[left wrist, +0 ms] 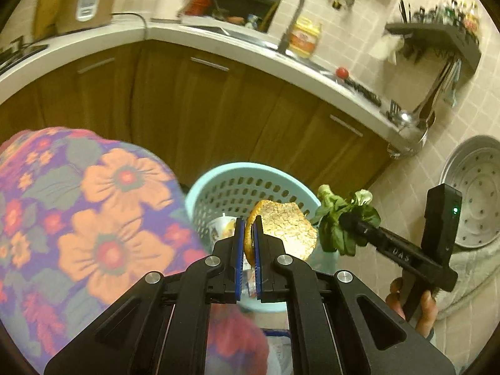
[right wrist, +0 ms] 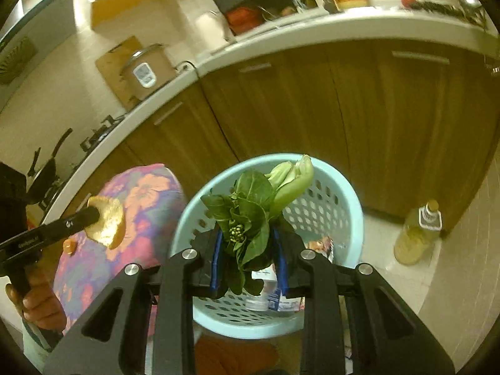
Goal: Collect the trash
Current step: 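Carry the cracker and bok choy over the basket, then open both tools to drop the cracker and bok choy into the basket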
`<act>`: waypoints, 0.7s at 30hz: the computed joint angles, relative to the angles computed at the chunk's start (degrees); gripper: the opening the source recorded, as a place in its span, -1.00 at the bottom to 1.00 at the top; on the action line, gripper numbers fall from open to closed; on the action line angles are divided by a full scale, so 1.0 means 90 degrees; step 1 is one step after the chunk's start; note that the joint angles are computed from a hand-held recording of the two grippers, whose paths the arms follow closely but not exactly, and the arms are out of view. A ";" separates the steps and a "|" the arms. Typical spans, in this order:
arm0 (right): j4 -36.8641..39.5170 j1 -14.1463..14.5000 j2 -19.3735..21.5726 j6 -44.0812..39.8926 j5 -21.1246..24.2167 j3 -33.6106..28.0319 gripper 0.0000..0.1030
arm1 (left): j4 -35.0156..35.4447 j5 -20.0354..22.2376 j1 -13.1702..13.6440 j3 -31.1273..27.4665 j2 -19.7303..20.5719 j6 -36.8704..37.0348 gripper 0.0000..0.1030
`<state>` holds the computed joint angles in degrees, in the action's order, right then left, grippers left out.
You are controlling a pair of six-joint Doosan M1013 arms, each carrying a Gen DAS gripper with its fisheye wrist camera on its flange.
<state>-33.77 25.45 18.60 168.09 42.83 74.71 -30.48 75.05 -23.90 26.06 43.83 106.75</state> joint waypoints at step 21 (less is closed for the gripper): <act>0.0597 -0.0057 0.0268 -0.0623 0.0326 -0.0303 -0.04 | 0.0347 -0.0285 -0.0185 0.0232 0.0018 0.0223 -0.25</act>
<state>-28.39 24.93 21.01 162.49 45.76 71.98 -27.36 72.49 -25.56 28.15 43.99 108.76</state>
